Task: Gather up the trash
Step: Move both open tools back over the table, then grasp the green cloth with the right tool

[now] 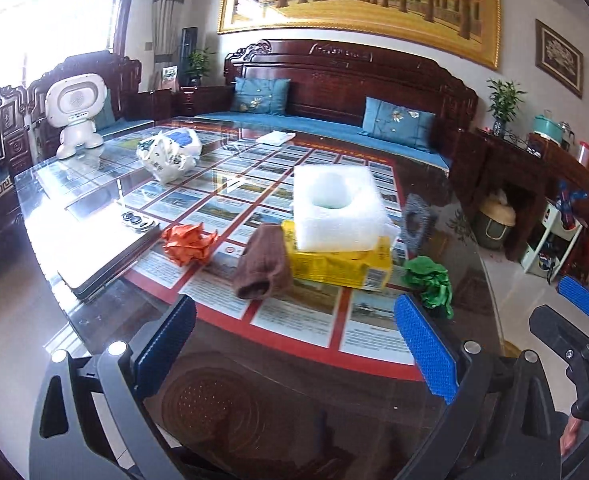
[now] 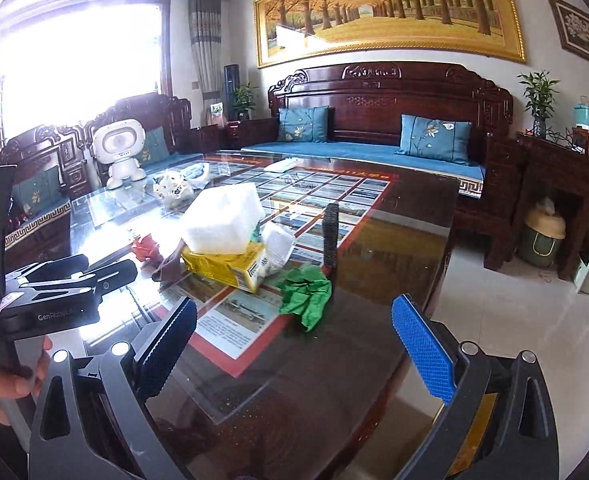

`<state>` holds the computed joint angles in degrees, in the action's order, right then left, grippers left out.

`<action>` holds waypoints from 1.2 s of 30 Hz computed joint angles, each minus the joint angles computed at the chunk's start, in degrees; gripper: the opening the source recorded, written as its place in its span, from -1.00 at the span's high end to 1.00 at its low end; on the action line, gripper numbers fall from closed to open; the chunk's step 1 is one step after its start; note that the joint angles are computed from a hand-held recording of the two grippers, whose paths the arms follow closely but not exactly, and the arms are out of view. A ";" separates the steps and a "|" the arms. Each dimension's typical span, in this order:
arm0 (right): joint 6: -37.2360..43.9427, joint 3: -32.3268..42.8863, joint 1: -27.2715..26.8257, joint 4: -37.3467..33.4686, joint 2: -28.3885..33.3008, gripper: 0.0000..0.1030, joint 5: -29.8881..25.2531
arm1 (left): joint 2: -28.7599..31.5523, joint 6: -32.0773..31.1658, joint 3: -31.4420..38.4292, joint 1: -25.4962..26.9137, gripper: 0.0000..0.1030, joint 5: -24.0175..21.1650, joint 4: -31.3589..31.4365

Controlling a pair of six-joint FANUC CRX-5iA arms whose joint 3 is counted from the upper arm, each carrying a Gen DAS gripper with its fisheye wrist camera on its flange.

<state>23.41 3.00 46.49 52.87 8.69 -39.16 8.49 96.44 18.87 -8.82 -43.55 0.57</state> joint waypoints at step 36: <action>31.89 45.81 -5.36 -30.09 27.67 -0.73 -26.79 | 16.42 -5.33 17.73 2.99 -0.92 -12.21 5.10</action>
<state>55.30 48.81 41.14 22.78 36.36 -65.94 24.90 91.12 36.59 -5.83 -55.76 5.67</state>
